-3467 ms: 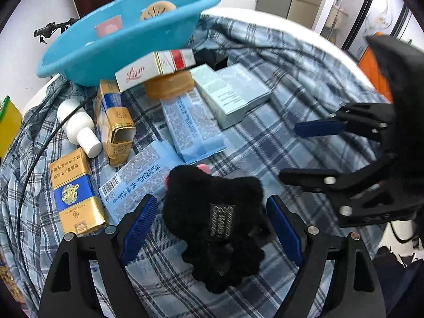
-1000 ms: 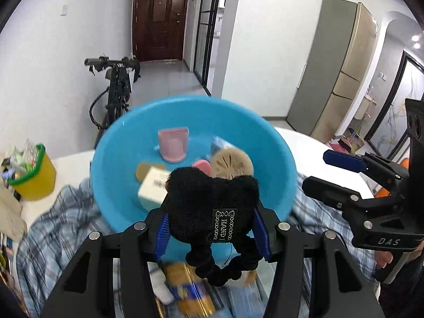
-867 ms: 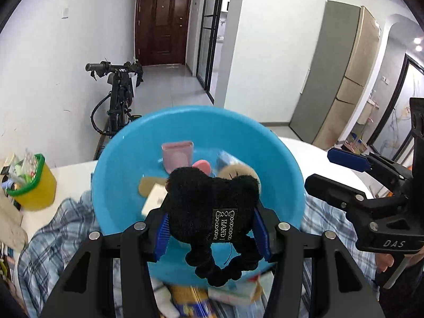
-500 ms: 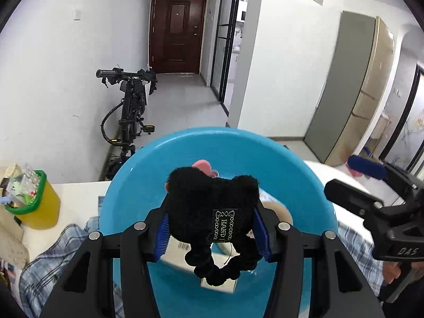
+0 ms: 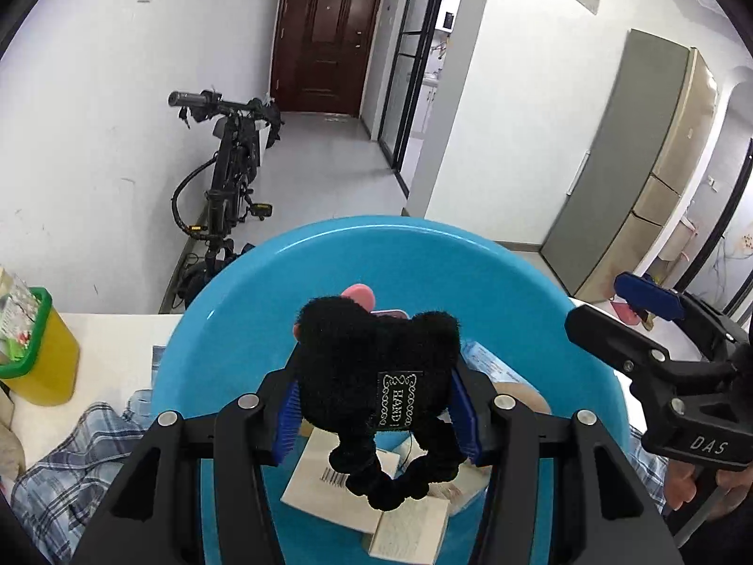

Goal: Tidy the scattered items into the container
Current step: 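Carry the black hair ties over the blue basin with the left gripper, then open the left gripper to drop the hair ties into the basin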

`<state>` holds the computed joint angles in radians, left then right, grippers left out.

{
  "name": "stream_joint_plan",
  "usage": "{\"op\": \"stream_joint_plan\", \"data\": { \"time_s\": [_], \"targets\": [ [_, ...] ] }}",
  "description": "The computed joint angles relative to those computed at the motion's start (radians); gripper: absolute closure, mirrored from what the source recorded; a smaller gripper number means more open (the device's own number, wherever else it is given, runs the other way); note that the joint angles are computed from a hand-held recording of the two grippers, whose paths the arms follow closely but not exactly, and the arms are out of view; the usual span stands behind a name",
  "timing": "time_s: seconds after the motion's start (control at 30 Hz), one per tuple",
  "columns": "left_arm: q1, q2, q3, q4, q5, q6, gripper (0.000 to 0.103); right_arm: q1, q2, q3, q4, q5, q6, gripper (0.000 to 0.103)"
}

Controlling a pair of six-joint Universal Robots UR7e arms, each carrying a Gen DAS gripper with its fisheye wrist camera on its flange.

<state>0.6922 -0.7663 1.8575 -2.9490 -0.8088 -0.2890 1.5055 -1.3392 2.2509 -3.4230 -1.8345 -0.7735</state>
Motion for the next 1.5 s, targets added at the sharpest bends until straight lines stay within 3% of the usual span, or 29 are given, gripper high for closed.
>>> {"op": "stream_joint_plan", "data": {
  "time_s": [0.27,1.27,1.5],
  "targets": [
    [0.027,0.018,-0.027,0.044,0.012,-0.014,0.048,-0.037,0.028,-0.023,0.003,0.02,0.047,0.017],
    [0.038,0.032,-0.047,0.113,0.03,-0.04,0.046,-0.055,0.029,-0.017,0.019,0.018,0.02,0.017],
    [0.036,0.021,-0.032,0.096,0.06,-0.074,0.022,-0.053,0.032,-0.021,0.028,0.009,0.018,0.017]
  ]
}}
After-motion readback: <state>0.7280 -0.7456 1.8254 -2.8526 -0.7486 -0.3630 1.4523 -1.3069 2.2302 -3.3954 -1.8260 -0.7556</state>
